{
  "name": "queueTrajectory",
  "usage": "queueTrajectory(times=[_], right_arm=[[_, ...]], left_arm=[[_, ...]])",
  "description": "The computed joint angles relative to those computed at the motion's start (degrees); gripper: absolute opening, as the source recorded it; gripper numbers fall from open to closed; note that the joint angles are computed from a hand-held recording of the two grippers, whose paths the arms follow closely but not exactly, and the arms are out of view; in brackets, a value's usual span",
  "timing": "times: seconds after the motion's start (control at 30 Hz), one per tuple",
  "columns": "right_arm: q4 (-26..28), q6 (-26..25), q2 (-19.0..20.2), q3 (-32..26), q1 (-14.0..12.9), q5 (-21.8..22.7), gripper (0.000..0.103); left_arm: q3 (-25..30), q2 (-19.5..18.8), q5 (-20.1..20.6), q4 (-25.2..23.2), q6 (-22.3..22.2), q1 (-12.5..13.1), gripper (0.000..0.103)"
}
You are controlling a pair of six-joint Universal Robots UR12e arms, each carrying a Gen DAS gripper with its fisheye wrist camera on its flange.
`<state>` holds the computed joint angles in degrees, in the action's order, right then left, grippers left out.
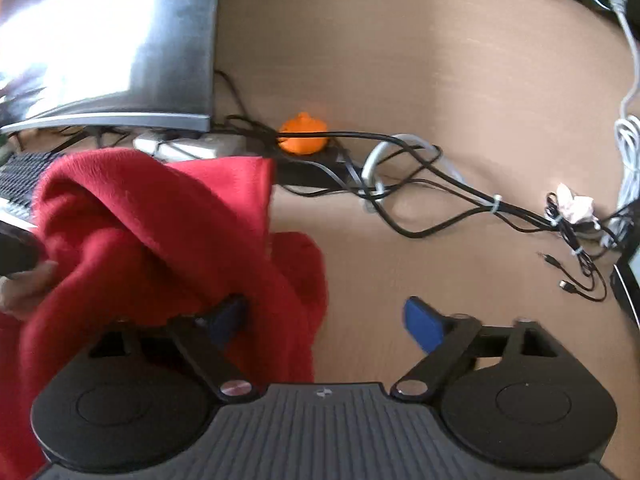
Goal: Fold clothes
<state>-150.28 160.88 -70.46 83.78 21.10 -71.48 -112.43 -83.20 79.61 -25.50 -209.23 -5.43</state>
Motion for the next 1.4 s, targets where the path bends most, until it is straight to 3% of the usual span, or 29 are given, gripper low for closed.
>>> queueTrajectory(times=[0.07, 0.17, 0.27, 0.33, 0.4, 0.57, 0.7, 0.8, 0.9, 0.97, 1.07, 1.13, 1.2, 1.33, 1.4], right_arm=[[-0.6, 1.2, -0.1, 0.5, -0.5, 1.3, 0.093], [-2.5, 4.1, -0.4, 1.9, -1.4, 3.9, 0.092], [-2.6, 9.4, -0.7, 2.5, -2.7, 10.8, 0.078], [-2.7, 11.7, 0.0, 2.3, -3.1, 15.0, 0.062], [-2.7, 13.2, 0.0, 2.8, -3.9, 18.5, 0.055], [-2.1, 13.0, 0.8, 2.1, -4.6, 23.6, 0.051], [-1.4, 6.5, 1.0, 1.4, -3.9, 24.0, 0.051], [-0.4, -1.4, 0.6, 1.4, -2.1, 20.8, 0.051], [-1.5, -5.6, 0.4, 1.7, -0.5, 16.7, 0.051], [-2.6, -6.0, 0.3, 2.0, 0.0, 15.1, 0.050], [-3.3, -4.8, -0.1, 2.4, -0.3, 15.3, 0.051], [-3.3, -2.6, -0.6, 2.6, -0.9, 15.7, 0.051], [-3.8, 0.5, -1.5, 3.0, -1.5, 16.0, 0.052], [-4.6, 3.1, -3.9, 4.6, -2.9, 21.0, 0.060], [-1.3, 1.4, -4.7, 4.9, -2.8, 23.1, 0.065]], left_arm=[[-0.4, 1.1, 0.5, 1.6, 0.0, -0.1, 0.079], [-0.8, 2.0, 5.5, 2.9, -0.5, -0.8, 0.089], [-0.3, 1.9, 8.1, -1.7, -1.9, -0.8, 0.089], [-0.1, 1.6, 7.9, -3.8, -2.5, -0.8, 0.089], [0.0, 1.1, 7.2, -4.4, -2.9, -1.1, 0.087], [1.1, 0.3, 6.5, -5.0, -7.6, -2.6, 0.073], [2.8, 1.1, 2.8, -6.8, -3.5, -3.9, 0.071], [4.6, 1.5, 5.9, -13.9, 0.0, -6.0, 0.072], [5.1, 1.9, 11.1, -20.0, -3.1, -6.8, 0.073], [4.8, 2.9, 14.2, -21.3, -6.6, -6.7, 0.073], [3.1, 4.8, 16.6, -16.5, -8.4, -6.1, 0.075], [2.2, 5.3, 17.0, -12.8, -8.7, -5.7, 0.078], [2.3, 5.0, 17.5, -12.6, -7.3, -5.6, 0.078], [2.8, 4.0, 18.5, -18.5, -6.0, -5.5, 0.078], [2.3, 3.9, 18.0, -19.9, -7.1, -5.1, 0.079]])
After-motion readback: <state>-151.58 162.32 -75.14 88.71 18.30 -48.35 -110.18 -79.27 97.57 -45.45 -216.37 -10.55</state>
